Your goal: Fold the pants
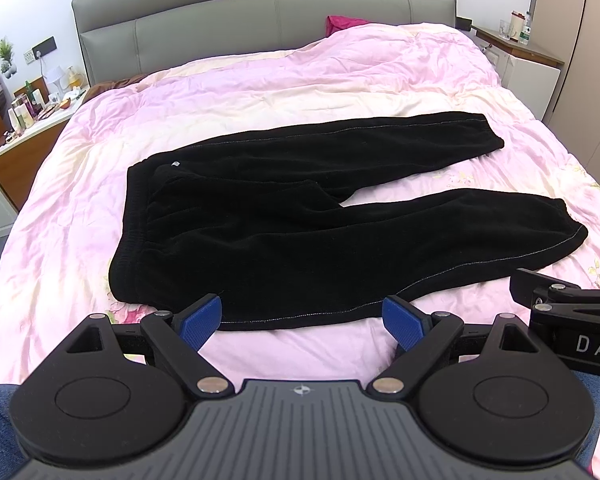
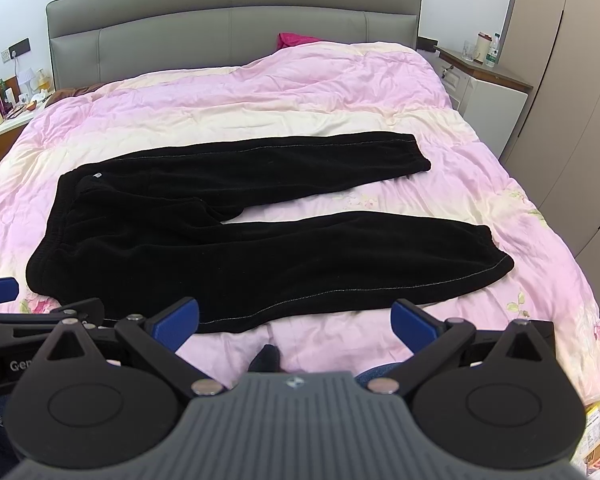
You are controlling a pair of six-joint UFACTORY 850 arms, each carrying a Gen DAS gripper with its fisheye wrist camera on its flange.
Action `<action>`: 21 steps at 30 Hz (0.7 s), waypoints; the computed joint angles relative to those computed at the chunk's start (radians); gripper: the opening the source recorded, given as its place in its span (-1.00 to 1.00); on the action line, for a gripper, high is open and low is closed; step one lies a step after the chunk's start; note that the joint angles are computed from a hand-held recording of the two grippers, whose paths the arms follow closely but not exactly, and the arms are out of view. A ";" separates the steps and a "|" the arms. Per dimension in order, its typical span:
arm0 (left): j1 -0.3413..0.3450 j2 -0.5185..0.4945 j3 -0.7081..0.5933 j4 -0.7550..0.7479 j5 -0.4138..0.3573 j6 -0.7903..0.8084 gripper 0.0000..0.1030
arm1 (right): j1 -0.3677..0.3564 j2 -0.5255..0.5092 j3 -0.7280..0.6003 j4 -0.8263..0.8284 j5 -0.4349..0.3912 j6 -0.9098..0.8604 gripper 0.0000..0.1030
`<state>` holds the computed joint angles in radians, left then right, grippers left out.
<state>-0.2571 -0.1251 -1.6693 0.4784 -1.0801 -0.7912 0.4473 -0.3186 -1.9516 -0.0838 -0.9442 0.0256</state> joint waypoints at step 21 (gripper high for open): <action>0.104 0.054 0.192 0.040 0.327 0.073 1.00 | -0.046 -0.034 0.083 0.028 0.276 -0.246 0.91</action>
